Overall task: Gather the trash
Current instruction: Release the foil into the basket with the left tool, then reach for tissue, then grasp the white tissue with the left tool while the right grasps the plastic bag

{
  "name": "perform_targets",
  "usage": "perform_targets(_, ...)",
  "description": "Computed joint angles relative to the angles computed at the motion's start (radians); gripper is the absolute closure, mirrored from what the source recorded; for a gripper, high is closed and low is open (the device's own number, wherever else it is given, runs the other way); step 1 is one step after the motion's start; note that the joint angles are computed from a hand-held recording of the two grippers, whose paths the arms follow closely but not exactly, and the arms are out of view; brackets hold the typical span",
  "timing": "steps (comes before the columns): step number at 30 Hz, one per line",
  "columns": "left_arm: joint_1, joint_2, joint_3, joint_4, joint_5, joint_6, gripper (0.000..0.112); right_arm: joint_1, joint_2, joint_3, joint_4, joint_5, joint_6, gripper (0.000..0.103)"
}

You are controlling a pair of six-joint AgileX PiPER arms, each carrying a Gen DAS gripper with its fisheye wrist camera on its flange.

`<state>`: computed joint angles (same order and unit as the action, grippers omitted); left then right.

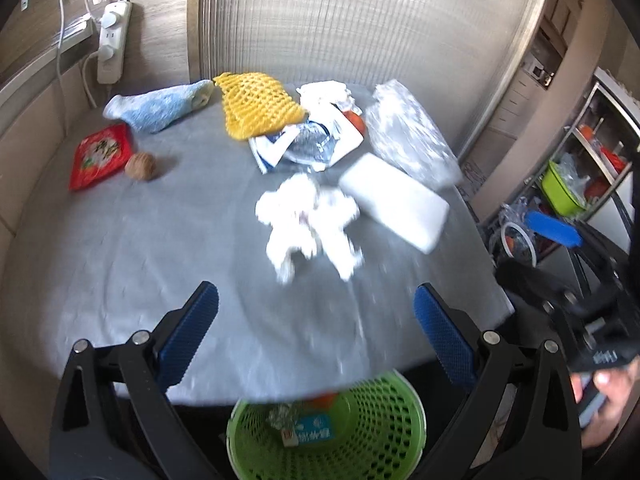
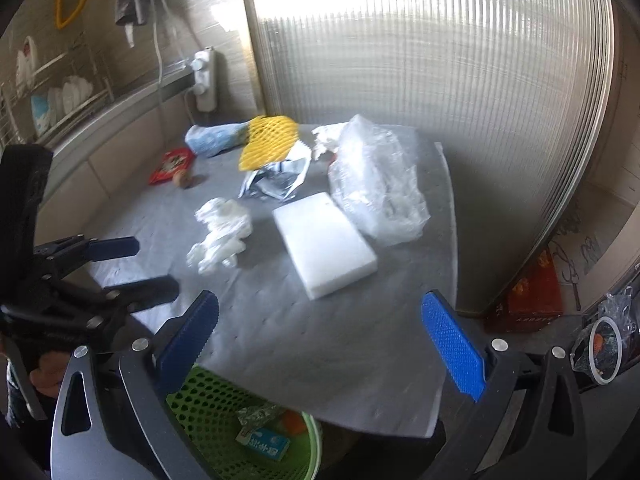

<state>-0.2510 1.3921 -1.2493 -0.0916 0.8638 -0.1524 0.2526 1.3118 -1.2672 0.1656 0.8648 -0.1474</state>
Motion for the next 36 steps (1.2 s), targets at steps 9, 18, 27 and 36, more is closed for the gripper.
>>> perform_targets(9, -0.017, 0.211, -0.154, 0.101, 0.007, -0.109, 0.022, -0.101, 0.091, -0.057, 0.107, -0.019, -0.118, 0.002)
perform_targets(18, -0.029, 0.278, -0.212, 0.18, 0.051, -0.18, 0.082, -0.139, 0.201, -0.142, 0.163, -0.04, -0.181, 0.002)
perform_targets(27, -0.011, 0.249, -0.212, 0.15, 0.047, -0.155, 0.087, -0.131, 0.392, -0.362, 0.142, 0.001, -0.143, 0.002)
perform_targets(36, -0.042, 0.19, -0.169, 0.183, 0.033, -0.159, 0.087, -0.084, 0.518, -0.5, 0.074, 0.048, -0.084, 0.07)
